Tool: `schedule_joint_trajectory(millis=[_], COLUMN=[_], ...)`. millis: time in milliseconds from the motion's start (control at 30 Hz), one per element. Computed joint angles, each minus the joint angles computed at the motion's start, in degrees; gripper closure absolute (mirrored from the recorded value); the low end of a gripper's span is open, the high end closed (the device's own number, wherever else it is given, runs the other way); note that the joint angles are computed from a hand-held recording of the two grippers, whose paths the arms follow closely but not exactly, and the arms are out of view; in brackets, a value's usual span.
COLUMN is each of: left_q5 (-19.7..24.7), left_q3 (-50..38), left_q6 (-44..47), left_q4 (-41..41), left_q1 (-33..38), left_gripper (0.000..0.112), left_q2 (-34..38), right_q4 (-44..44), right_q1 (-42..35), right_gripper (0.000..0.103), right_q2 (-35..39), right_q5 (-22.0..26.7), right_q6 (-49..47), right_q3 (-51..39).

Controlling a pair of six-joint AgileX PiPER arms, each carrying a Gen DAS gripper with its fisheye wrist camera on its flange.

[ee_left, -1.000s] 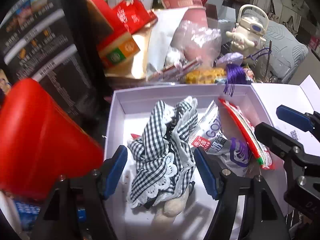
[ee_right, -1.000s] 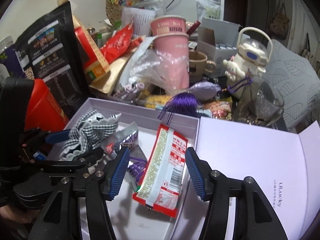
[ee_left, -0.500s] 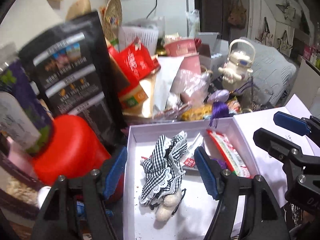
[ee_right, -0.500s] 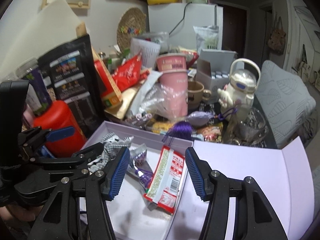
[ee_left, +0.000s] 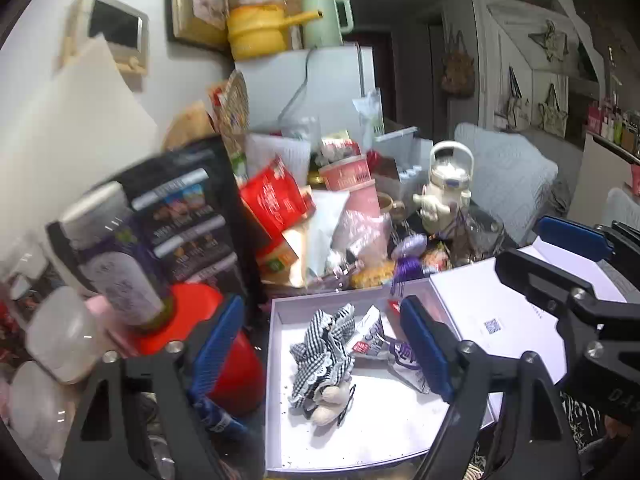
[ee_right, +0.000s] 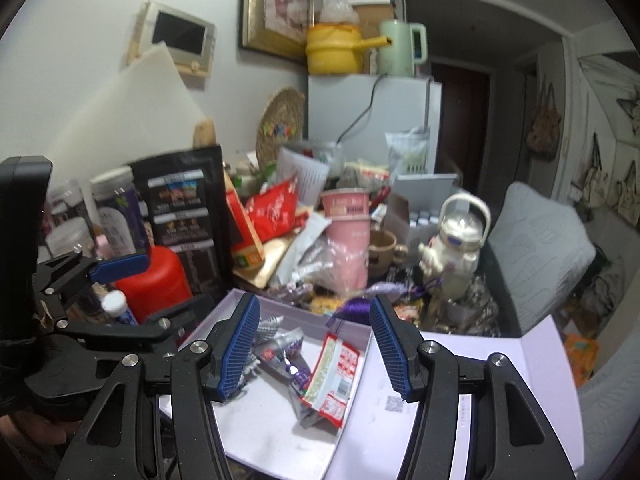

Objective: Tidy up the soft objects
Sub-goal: 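Withdraw both tools from the box back toward the table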

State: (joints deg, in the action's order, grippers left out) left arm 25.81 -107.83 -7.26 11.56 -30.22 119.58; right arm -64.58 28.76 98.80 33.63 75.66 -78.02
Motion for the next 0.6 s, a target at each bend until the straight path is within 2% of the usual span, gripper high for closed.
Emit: schedule_joint_trajectory(millis=[67, 167, 233, 267, 300, 367, 400, 500, 600], left_q5=[-2.6, -5.4, -6.8, -8.1, -9.7, -11.8, -12.5, -13.9, -15.1], left_q3=[3.6, 8.4, 11.0, 12.8, 14.8, 18.3, 19.6, 23.0, 27.2], left_q6=[-3.7, -3.9, -4.2, -4.7, -7.5, -14.3, -15.1, -7.3, -7.0], left_q4=[3.7, 3.1, 3.0, 3.6, 6.4, 13.5, 14.1, 5.9, 5.9], left_q1=[-0.3, -0.2, -0.2, -0.3, -0.5, -1.2, -1.3, -1.1, -1.5], left_gripper=[0.031, 0.029, 0.023, 0.017, 0.01, 0.01, 0.01, 0.01, 0.01], left_q2=[-2.6, -6.7, -8.8, -10.1, -11.5, -14.0, -15.0, -18.1, -21.6], right_q4=[-3.4, -7.7, -9.4, -10.0, -10.3, -11.0, -11.1, -11.2, -11.3], right_q1=[1.9, 4.6, 5.9, 6.6, 7.1, 8.6, 9.6, 12.5, 15.4], right_gripper=[0.043, 0.034, 0.03, 0.028, 0.025, 0.02, 0.019, 0.014, 0.013], right_q2=[-1.9, -5.0, -6.8, -7.7, -8.3, -9.8, -10.7, -13.2, -15.1], right_q5=[1.8, 3.9, 4.7, 5.3, 5.7, 7.2, 8.2, 11.4, 14.6], right_q6=[3.0, 6.9, 9.0, 9.8, 10.5, 11.7, 12.1, 12.9, 14.0], right_q3=[1.6, 4.2, 5.9, 6.7, 7.3, 8.8, 9.6, 11.5, 13.1])
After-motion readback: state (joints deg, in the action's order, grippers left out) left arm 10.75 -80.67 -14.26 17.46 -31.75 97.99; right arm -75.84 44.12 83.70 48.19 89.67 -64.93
